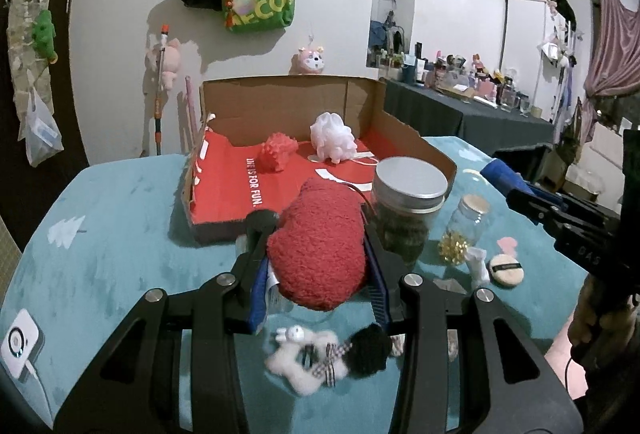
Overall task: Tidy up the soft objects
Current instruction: 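Lift the heart plush and blue cloth and carry them into the box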
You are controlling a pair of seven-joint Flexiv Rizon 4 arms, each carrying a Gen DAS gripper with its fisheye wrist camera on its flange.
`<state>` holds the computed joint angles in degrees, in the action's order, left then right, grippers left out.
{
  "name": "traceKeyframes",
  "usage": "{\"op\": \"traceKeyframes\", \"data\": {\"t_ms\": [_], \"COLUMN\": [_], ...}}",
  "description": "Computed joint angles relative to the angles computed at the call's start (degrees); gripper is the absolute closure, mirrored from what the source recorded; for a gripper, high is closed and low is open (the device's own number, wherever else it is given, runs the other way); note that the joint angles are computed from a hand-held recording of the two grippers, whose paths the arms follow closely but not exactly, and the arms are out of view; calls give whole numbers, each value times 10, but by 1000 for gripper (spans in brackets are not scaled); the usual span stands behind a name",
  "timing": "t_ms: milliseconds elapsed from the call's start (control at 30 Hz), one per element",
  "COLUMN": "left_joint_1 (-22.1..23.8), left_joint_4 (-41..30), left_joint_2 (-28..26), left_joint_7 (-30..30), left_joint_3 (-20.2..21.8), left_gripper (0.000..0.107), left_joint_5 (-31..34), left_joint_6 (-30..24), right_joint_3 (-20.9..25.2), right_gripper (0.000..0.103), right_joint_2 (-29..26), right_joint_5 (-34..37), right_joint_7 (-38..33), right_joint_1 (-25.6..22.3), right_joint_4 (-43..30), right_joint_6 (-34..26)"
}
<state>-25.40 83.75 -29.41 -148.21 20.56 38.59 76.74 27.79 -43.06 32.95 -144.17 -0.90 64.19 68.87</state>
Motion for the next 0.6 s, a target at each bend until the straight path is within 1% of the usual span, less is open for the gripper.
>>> {"op": "traceKeyframes", "data": {"t_ms": [200, 300, 433, 567, 600], "left_joint_1": [53, 81, 101, 134, 135], "left_joint_4": [-20, -28, -55, -69, -74], "left_joint_2": [-10, -18, -33, -46, -49], "left_joint_7": [102, 172, 256, 353, 367], "left_joint_3": [-55, -87, -108, -148, -149], "left_gripper": [68, 68, 68, 68, 68], "left_joint_5": [-69, -117, -172, -242, -253], "left_joint_6": [-21, -27, -59, -77, -83], "right_joint_3": [-34, -50, -71, -87, -90], "right_gripper": [80, 80, 80, 80, 80], "right_joint_2": [-25, -43, -71, -100, -104], "right_joint_5": [-44, -65, -90, -108, -109], "right_joint_7": [39, 57, 75, 89, 91], "right_joint_1": [31, 46, 66, 84, 87], "right_joint_4": [-63, -105, -167, -232, -242], "right_joint_6": [-70, -118, -180, -244, -257]}}
